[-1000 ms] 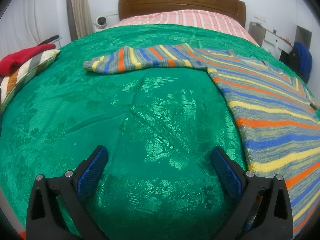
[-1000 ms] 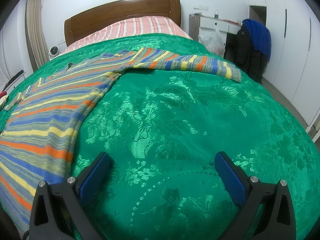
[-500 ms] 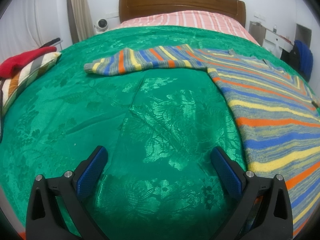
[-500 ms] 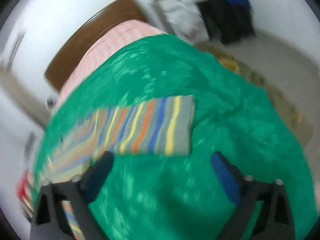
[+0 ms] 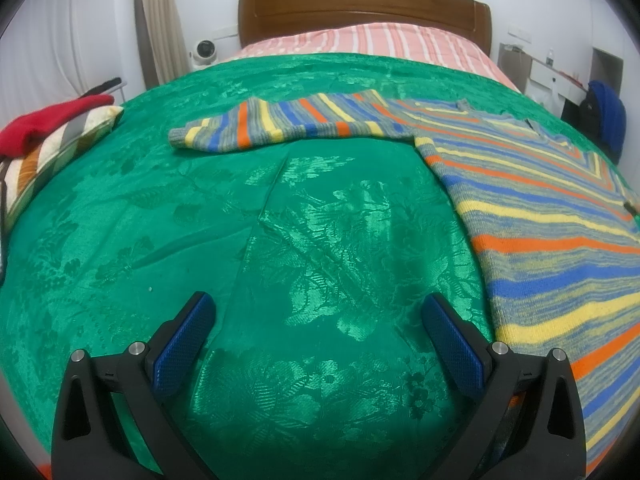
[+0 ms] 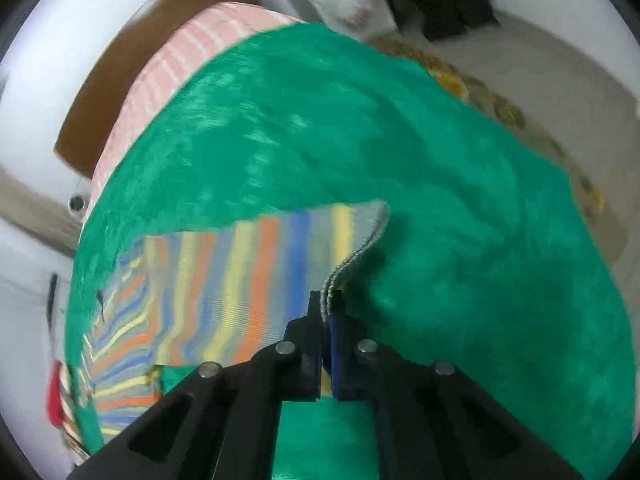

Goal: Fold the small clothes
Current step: 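Grasp the grey sleeve cuff with the right gripper and fold it over the sweater body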

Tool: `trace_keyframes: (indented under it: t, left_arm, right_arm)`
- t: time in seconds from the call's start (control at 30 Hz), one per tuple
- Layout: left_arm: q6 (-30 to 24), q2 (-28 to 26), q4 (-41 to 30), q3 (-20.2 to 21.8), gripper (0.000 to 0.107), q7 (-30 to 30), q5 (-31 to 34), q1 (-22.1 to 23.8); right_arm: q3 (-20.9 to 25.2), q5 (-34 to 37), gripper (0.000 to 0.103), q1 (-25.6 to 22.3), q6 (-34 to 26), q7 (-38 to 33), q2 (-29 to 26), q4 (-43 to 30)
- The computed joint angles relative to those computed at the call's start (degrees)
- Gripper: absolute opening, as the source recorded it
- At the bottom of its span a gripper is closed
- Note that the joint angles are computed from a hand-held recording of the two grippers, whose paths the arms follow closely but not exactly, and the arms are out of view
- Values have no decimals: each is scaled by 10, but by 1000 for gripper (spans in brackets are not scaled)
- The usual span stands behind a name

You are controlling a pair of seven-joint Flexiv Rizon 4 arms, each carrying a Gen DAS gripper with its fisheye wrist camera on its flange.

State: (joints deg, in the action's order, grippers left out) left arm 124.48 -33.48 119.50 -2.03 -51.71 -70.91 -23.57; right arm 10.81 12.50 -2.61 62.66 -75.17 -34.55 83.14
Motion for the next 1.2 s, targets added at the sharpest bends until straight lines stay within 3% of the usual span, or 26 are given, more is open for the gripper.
trace_keyframes:
  t: [0.13,0.27,0.47,0.53,0.6,0.67,0.83,1.03,1.2]
  left_arm:
    - [1,0,0,-1,103,0,-1,0]
    - [1,1,3,-1,103,-3,2,0]
    - [-1,3,7,2,103,-16,19,3]
    - [0,3,9,4,103,-22,26,2]
    - [0,2,10,7,103,-27,31,2]
    - [2,2,12,9,103,-29,31,-2]
    - [0,2,11,11,103,-30,31,-4]
    - [6,0,11,12,103,-28,28,-7]
    - [12,-2,9,9,103,-24,25,-6]
  right_arm:
    - [36,-4,3,23,17,-48,21,-35]
    - [81,8,3,71,-23,-109,7,-122]
    - [67,-21,5,190,-99,-129,-72,-248]
    - [98,8,18,197,-130,-147,-114,-295]
    - [116,52,67,201,-150,-161,-130,-308]
    - [125,75,67,199,-120,-177,-130,-289]
    - [87,93,68,190,-55,-191,-64,-163]
    - [10,3,70,183,99,-163,43,81]
    - [-31,-43,70,175,241,-129,99,242]
